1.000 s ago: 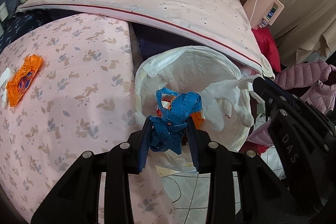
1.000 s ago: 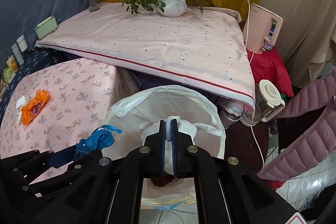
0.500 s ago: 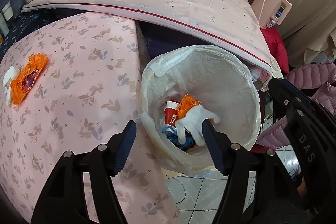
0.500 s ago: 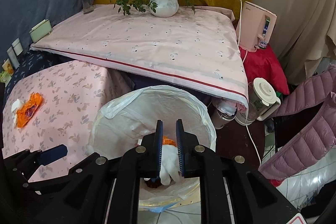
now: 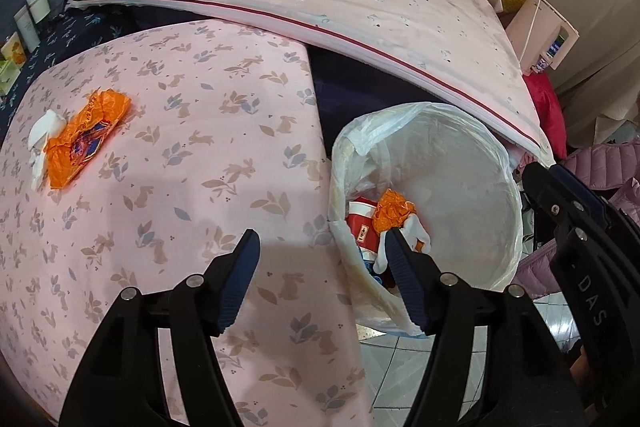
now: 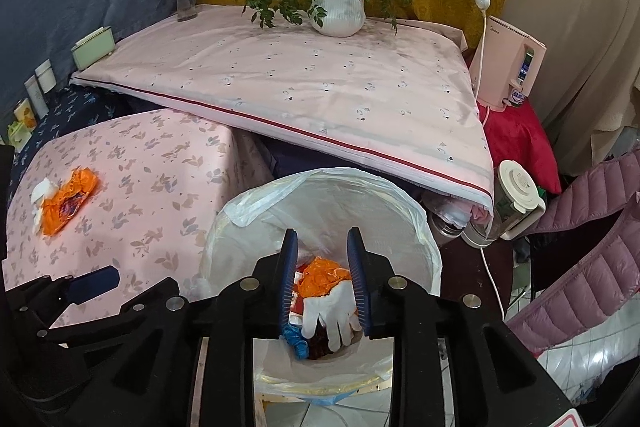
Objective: Collect trash
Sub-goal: 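Grasp the white glove with the left tool while the right tool grasps the orange wrapper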
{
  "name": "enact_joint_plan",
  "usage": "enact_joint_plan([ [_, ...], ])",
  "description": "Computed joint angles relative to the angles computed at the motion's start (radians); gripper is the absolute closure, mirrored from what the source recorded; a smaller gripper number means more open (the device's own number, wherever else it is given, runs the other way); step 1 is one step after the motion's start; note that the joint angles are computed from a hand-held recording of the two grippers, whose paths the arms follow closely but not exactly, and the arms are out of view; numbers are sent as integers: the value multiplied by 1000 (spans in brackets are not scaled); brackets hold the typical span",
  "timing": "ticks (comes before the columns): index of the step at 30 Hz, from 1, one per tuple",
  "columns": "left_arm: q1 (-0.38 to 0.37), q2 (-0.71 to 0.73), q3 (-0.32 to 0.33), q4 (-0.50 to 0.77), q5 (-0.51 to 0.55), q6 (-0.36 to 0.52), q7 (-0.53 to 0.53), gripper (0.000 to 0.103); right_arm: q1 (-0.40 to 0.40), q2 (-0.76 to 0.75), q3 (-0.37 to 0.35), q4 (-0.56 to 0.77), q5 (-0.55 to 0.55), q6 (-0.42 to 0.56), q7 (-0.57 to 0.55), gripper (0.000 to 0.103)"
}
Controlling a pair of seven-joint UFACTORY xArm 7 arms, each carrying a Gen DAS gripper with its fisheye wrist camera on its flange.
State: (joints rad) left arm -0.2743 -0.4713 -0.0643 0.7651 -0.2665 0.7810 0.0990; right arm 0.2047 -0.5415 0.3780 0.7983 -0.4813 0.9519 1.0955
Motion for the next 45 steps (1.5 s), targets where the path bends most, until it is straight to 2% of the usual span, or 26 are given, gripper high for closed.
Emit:
enact_joint_plan([
  [4, 29, -10, 14, -10, 28, -17, 6, 41, 4, 44, 23, 40, -15, -8, 22, 69],
  [11, 97, -3, 57, -21, 65, -37, 22, 41, 45, 162, 47, 132, -63, -23, 62, 69],
  [22, 203, 35, 117, -15, 96, -71, 75, 40, 175, 385, 17, 309, -153, -28, 124, 66],
  [25, 234, 51, 137, -10, 100, -80, 98, 40, 218, 452, 1, 364, -176, -21, 135, 60],
  [29, 282, 92, 168, 9, 102, -92, 137, 40, 279, 547, -29, 445, -193, -19, 138, 59],
  [32, 322, 140, 191, 35, 99, -106, 162, 33, 325, 621, -56, 510, -207, -24, 149, 55],
  [35, 361, 200, 209, 74, 94, -118, 194, 32, 368, 701, -88, 581, -209, -38, 156, 52],
  [38, 395, 263, 215, 119, 92, -138, 225, 32, 402, 781, -122, 653, -184, -63, 146, 52],
  [41, 419, 326, 216, 167, 70, -165, 263, 23, 430, 853, -158, 720, -157, -91, 134, 52],
  [45, 438, 405, 206, 226, 26, -204, 336, 20, 449, 945, -203, 794, -94, -155, 114, 52],
])
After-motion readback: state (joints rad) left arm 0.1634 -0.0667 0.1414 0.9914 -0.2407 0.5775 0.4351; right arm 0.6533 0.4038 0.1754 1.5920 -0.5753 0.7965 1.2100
